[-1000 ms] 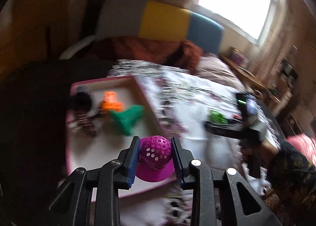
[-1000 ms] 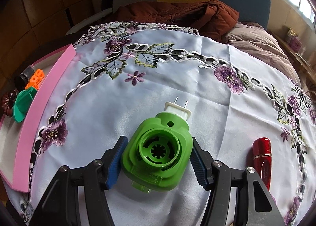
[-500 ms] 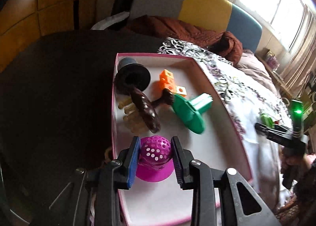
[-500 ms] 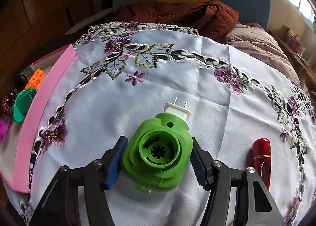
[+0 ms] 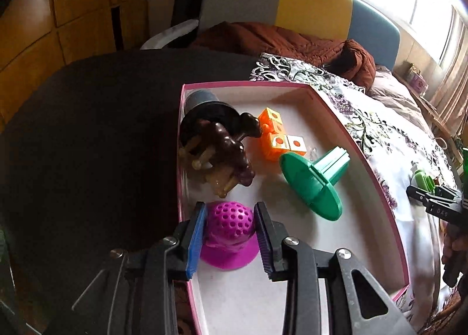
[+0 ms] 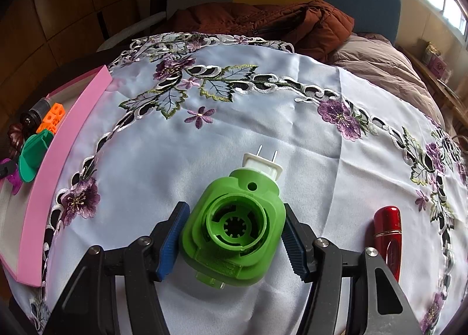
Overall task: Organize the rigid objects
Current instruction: 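Carry the magenta toy into the tray and open the left gripper while the right holds the green device, then carry the green plug device into the tray and open the right gripper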
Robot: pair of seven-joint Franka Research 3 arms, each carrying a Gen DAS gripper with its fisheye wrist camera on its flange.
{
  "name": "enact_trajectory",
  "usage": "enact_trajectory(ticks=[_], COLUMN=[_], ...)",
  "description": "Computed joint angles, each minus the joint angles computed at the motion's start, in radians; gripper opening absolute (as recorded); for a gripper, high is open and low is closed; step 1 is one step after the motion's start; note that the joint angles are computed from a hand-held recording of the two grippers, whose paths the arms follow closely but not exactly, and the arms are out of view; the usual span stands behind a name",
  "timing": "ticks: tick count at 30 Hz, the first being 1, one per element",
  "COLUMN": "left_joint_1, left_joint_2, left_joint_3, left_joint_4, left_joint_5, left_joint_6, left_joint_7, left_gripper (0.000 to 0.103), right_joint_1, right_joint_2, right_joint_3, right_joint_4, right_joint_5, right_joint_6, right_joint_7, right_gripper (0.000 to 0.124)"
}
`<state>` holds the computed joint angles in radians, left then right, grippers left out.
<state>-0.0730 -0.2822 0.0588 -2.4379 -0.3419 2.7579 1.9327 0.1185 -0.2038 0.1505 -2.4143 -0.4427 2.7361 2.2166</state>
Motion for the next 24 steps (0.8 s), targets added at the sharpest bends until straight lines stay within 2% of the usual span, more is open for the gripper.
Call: enact_trajectory(ticks=[3, 8, 12, 24], left_joint_1=[0.005, 0.006, 0.027, -0.018], left_joint_2=[-0.013, -0.060, -0.112, -0.275], left_joint_3=[0.000, -0.001, -0.016, 0.037], left_joint_4=[-0.008, -0.045, -0.074, -0.155], left_joint_5=[0.000, 0.029, 0.100, 0.180], left_joint_6=[-0.013, 0.007, 0.007, -0.016], left_joint_7=[-0.010, -0.027, -0.089, -0.164], left_gripper=[0.037, 0.040, 0.040, 0.040], right_joint_1=[0.000, 0.000, -0.001, -0.002], right_joint_2=[0.000, -0.001, 0.001, 0.001], right_joint_3=[0.000, 0.000, -0.001, 0.002], right_joint_4=[0.000, -0.001, 0.001, 0.001], right_joint_5=[-0.001, -0.001, -0.005, -0.026], right_joint_6=[0.000, 0.000, -0.001, -0.002], right_joint_7=[0.000, 0.000, 0.001, 0.014], right_gripper=[0.062, 0.062, 0.062, 0.062])
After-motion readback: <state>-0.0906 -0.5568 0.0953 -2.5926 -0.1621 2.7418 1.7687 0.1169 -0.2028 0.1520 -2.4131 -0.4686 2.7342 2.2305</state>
